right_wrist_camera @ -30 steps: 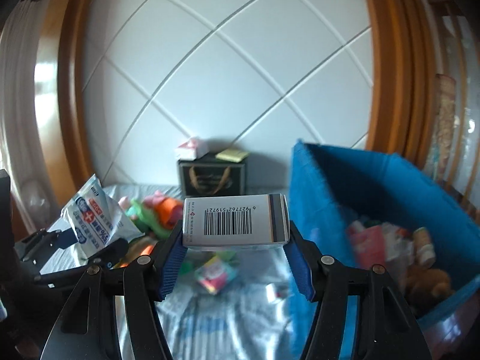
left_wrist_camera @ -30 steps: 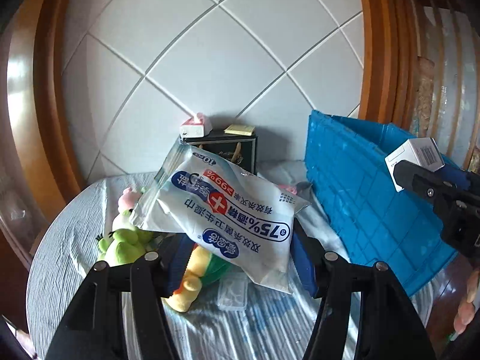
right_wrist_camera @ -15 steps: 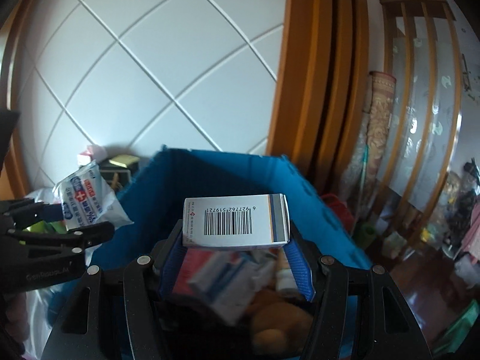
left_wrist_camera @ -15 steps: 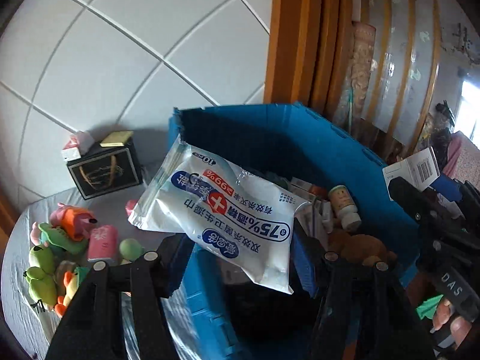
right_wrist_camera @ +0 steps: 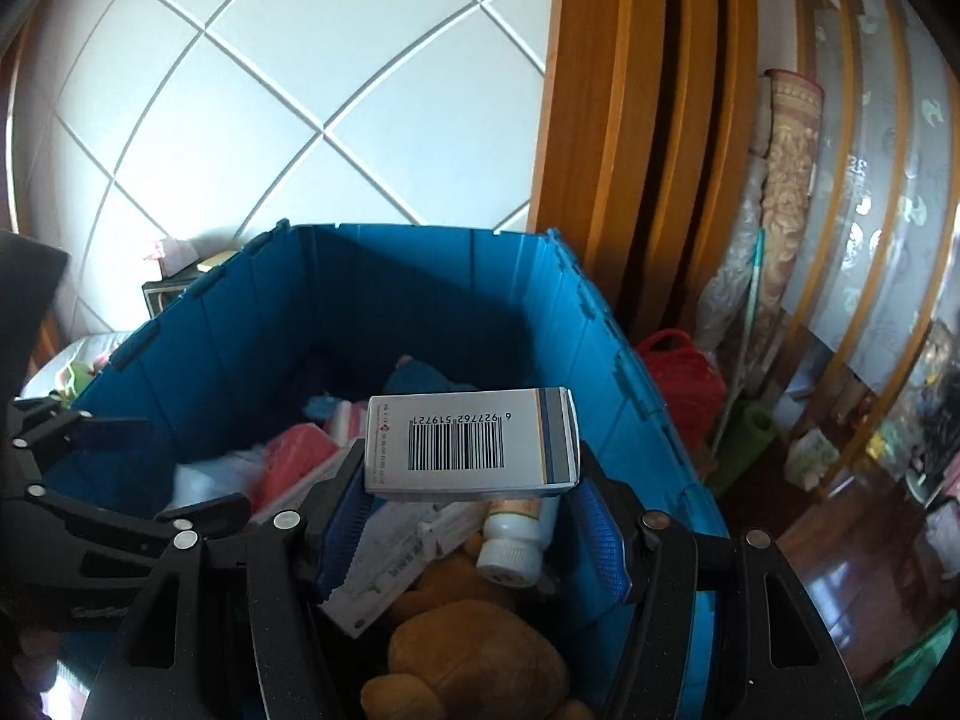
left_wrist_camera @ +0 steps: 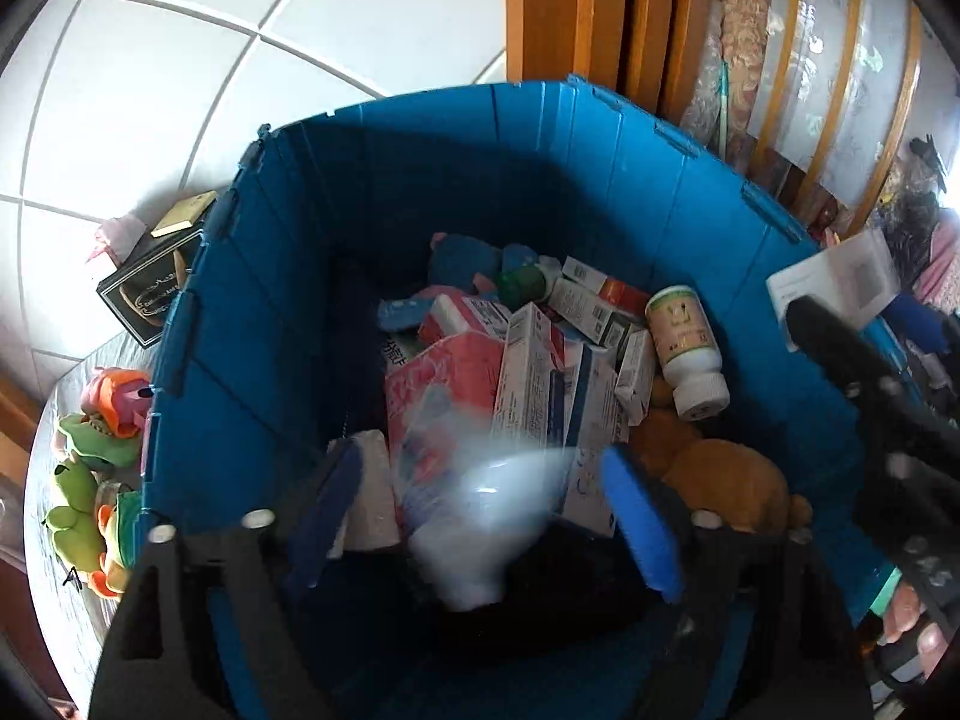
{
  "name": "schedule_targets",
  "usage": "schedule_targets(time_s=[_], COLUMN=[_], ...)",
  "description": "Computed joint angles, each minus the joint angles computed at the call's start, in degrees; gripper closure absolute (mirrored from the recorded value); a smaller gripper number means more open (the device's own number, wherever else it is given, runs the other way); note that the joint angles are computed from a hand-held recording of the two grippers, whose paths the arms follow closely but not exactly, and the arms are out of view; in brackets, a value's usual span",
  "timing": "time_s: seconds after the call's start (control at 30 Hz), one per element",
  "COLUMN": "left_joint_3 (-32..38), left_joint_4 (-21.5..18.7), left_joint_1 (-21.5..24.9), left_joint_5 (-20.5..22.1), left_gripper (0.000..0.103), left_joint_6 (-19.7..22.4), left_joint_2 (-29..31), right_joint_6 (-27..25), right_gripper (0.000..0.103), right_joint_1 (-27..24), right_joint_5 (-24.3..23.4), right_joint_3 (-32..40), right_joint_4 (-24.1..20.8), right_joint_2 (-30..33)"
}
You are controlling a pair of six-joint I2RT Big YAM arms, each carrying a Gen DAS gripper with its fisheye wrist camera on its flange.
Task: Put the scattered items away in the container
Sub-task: 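Carry both items over the blue crate and open both tools to drop them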
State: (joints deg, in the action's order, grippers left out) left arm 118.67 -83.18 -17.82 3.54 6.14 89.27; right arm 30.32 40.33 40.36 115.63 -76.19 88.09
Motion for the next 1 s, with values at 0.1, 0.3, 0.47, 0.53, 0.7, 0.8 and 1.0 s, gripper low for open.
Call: schedule_targets(time_s=[0.1, 0.3, 0.47, 0.53, 0.7, 0.8, 1.0], left_joint_3=[-2.0, -4.7, -6.2, -7.1, -10.2, -12.2, -16.7], left_joint_4=[1.6, 3.4, 4.2, 4.6, 7.0, 8.2, 10.9], left_joint_1=[0.1, 0.4, 0.5, 0.4, -0.2, -0.3, -0.3], left_joint_5=[-0.6, -1.0, -1.4, -1.6, -2.4, -2.1, -3.0], left_gripper=[0.013, 0.013, 0.013, 0.013, 0.013, 0.013, 0.013], left_joint_6=[-0.1, -0.9, -1.5, -1.7, -1.6, -1.6, -2.0], left_joint_2=[-1.4, -3.7, -4.7, -5.4, -7.9, -9.7, -14.3], right_joint_6=[-0.4, -1.8, -0.7, -0.2, 1.6, 3.6, 7.1], right_gripper=[0.041, 0.04, 0.029, 0.024, 0.022, 0.017, 0.0], right_joint_1=[-0.3, -1.1, -1.3, -1.2, -0.1, 1.2, 4.5], right_joint_5=[-0.8, -3.1, -3.2, -2.6, -0.8, 0.0, 2.3], right_joint_3=[0.2, 2.1, 2.5, 1.4, -1.1, -3.6, -7.4], right_joint_4=[-0.1, -1.4, -2.3, -1.8, -1.5, -0.9, -0.8], right_joint_2=[0.2, 1.7, 1.8, 0.9, -1.7, -4.1, -7.5])
